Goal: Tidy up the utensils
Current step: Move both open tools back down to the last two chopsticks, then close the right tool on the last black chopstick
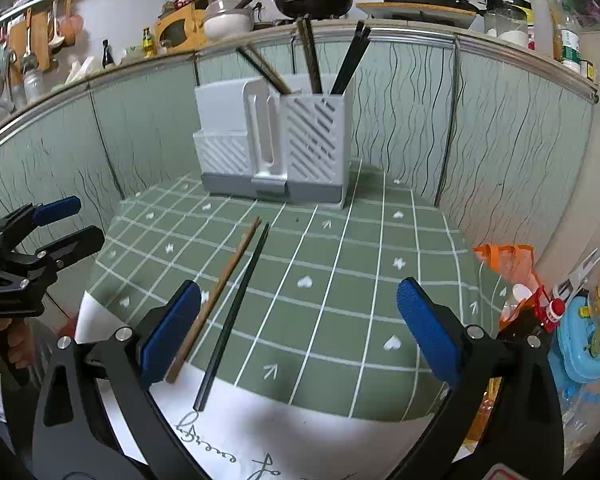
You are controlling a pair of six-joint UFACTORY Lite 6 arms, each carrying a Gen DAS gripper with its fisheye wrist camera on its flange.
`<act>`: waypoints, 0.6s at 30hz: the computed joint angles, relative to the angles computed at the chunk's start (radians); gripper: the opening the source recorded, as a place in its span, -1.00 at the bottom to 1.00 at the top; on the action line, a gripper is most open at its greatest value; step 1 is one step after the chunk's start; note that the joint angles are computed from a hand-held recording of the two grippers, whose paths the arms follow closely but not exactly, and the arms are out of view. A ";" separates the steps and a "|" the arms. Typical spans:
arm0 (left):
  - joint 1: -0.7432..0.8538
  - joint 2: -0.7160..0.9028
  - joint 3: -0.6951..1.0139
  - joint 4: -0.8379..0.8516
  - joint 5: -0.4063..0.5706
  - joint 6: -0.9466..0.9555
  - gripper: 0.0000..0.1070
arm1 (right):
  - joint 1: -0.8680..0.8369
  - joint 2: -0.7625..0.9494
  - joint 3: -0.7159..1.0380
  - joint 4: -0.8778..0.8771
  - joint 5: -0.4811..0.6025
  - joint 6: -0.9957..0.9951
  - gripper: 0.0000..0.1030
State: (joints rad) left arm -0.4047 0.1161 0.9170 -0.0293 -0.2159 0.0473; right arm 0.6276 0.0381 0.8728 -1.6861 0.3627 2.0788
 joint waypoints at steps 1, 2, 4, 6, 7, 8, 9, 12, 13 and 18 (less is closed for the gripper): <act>0.002 -0.005 -0.029 0.020 -0.022 -0.023 0.77 | 0.009 0.006 -0.011 -0.030 0.003 0.040 0.80; 0.003 -0.007 -0.048 0.027 -0.038 -0.032 0.77 | 0.019 0.019 -0.018 -0.055 0.005 0.075 0.79; 0.005 -0.004 -0.085 0.027 -0.070 -0.031 0.77 | 0.045 0.049 -0.025 -0.087 0.020 0.120 0.72; 0.004 0.002 -0.116 0.020 -0.100 -0.026 0.77 | 0.067 0.077 -0.024 -0.099 0.031 0.136 0.69; 0.002 0.005 -0.127 0.015 -0.109 -0.022 0.77 | 0.083 0.094 -0.020 -0.094 0.047 0.135 0.64; 0.002 0.013 -0.143 0.020 -0.123 -0.030 0.77 | 0.093 0.108 -0.020 -0.106 0.052 0.150 0.58; 0.002 0.018 -0.154 0.022 -0.133 -0.034 0.77 | 0.097 0.119 -0.018 -0.118 0.046 0.166 0.49; -0.006 0.034 -0.191 -0.009 -0.171 -0.010 0.77 | 0.118 0.167 -0.004 -0.156 0.037 0.220 0.27; -0.007 0.042 -0.198 -0.004 -0.178 -0.017 0.77 | 0.124 0.182 0.003 -0.163 0.033 0.229 0.19; -0.003 0.067 -0.228 0.012 -0.197 -0.045 0.77 | 0.139 0.294 0.074 -0.197 -0.007 0.257 -0.30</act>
State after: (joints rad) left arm -0.4074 0.1828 0.6889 -0.0170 -0.4124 0.0026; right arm 0.7663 0.3317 0.9463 -1.8829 0.3561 2.3353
